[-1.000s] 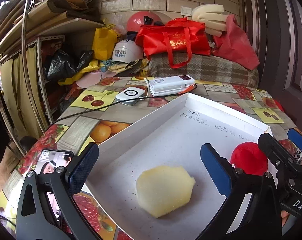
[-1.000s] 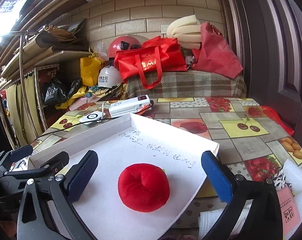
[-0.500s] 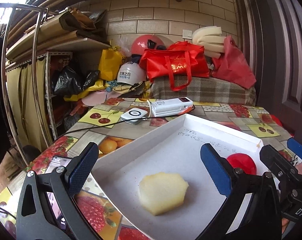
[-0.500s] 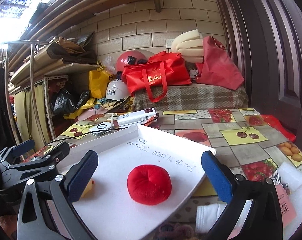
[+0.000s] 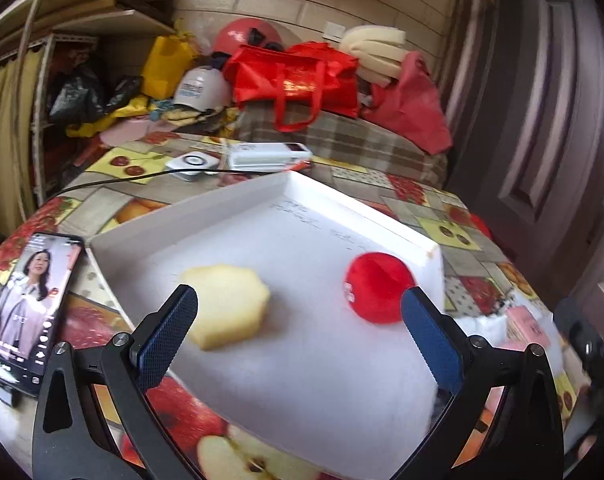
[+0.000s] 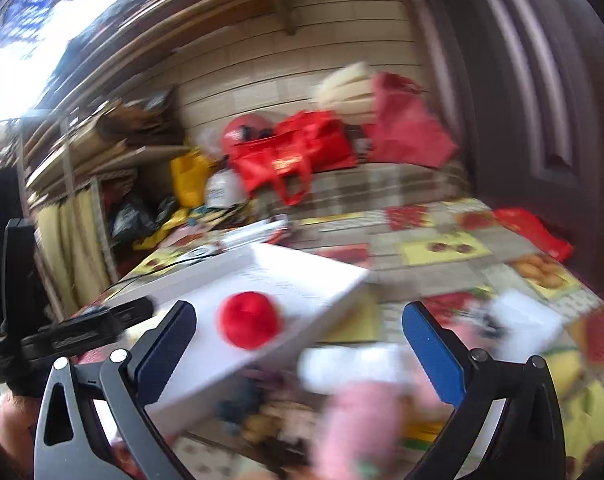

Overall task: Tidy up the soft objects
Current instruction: 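Move both tools back from the tray to the pile of soft items, then grasp the pink fluffy ball with the left tool while the right tool grasps a white foam strip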

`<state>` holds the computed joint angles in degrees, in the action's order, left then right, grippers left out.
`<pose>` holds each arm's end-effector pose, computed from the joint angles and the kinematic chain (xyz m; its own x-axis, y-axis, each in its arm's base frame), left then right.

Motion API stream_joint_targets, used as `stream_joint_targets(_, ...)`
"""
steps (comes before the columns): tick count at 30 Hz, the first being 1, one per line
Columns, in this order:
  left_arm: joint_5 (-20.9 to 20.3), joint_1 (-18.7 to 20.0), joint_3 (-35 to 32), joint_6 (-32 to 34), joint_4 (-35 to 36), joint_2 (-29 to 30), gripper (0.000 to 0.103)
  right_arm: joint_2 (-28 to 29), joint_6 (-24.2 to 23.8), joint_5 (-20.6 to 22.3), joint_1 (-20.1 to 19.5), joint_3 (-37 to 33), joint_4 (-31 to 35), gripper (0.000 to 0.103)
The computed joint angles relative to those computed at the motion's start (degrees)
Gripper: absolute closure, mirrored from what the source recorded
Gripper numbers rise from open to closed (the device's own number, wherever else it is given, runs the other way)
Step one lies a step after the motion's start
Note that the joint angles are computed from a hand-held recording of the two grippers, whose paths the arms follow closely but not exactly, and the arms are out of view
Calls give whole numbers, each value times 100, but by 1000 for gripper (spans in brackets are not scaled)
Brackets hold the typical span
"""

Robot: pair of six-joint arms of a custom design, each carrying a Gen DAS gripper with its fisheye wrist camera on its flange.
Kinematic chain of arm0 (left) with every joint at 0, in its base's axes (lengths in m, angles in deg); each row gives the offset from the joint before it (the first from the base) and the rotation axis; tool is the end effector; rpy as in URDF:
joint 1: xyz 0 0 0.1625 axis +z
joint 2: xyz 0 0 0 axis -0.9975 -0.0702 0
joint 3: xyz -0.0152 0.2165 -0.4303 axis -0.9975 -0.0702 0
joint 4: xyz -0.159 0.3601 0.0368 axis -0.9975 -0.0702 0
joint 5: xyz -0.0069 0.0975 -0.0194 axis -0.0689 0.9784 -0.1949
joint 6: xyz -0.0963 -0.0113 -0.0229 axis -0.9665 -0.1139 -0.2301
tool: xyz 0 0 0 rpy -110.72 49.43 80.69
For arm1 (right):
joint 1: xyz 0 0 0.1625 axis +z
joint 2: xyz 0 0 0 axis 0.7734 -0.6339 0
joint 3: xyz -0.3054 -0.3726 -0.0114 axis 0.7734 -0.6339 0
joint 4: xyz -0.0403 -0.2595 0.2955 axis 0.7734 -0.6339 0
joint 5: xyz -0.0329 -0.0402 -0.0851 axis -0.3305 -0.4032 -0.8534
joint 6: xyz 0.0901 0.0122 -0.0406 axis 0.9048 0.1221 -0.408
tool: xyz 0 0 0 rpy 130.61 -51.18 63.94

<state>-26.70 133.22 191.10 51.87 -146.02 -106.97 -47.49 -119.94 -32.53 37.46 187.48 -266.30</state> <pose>-0.2099 -0.5355 0.1673 -0.8626 0.0188 -0.5055 0.4551 0.4652 -0.7592 0.1279 -0.4845 0.1928 -0.7659 -0.2945 0.5716 -0.6387 0.2467 -0.7288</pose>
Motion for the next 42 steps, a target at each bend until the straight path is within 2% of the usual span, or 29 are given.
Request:
stream_joint_targets(3,-285,-145,71,451,-59,84,0,-354,370,-46,-339,155,-214,0)
stream_joint_targets(8,-674,-537,175,1601,25,338,0,-952,935,-75,-918,325,-408,0)
stream_joint_targets(11,-1030,-662,119,1565,738,371,0,-1346,1393,-232,-1201,311,-101,0)
stream_joint_targets(13,-923,-752,-97,1471,1311,505,1,-1572,1612,-341,-1323,261,273,0)
stream_joint_targets(15,-809,-777,-336,1335,1778,630,1,-1793,1624,-373,-1428,257,732,0)
stream_joint_targets(17,-837,-741,-602,1171,2215,723,2,-1971,1473,-148,-1505,330,1178,0)
stream_joint_targets(20,-871,-704,-863,1043,2664,825,10,-2032,902,-68,-1403,458,1444,0)
stream_joint_targets(21,-876,-697,-937,1016,2836,853,17,-1984,633,-121,-1318,499,1404,0)
stream_joint_targets(22,-861,-690,-954,998,2935,862,25,-1885,360,-244,-1200,545,1284,3)
stream_joint_targets(23,-837,-687,-1009,964,3094,883,26,-1747,-5,-504,-1002,544,1213,6)
stream_joint_targets(25,-835,-679,-1058,915,3285,895,26,-1598,-431,-874,-810,492,1297,28)
stream_joint_targets(26,-847,-669,-1073,874,3361,890,26,-1571,-586,-1072,-693,419,1622,34)
stream_joint_targets(27,-869,-648,-1104,800,3473,879,27,-1574,-607,-1147,-660,332,1875,48)
stream_joint_targets(28,-920,-613,-1127,749,3557,856,38,-1580,-586,-1266,-616,233,2198,58)
stream_joint_targets(30,-1106,-528,-1164,611,3720,789,55,-1637,-468,-1466,-584,48,2840,68)
stream_joint_targets(33,-1433,-438,-1130,545,3612,698,57,-1829,-252,-1263,-722,41,3276,73)
stream_joint_targets(34,-1450,-442,-1081,559,3458,686,57,-1910,-181,-1153,-785,49,3407,78)
stream_joint_targets(36,-1436,-483,-968,675,3079,692,57,-1978,-88,-998,-860,89,3437,83)
stream_joint_targets(39,-1324,-600,-709,1036,2132,740,57,-2062,48,-582,-1013,291,3013,84)
stream_joint_targets(41,-1171,-694,-570,1271,1551,807,57,-2094,51,18,-1222,566,2350,84)
stream_joint_targets(42,-1116,-728,-522,1361,1325,837,57,-2065,29,166,-1260,639,2100,84)
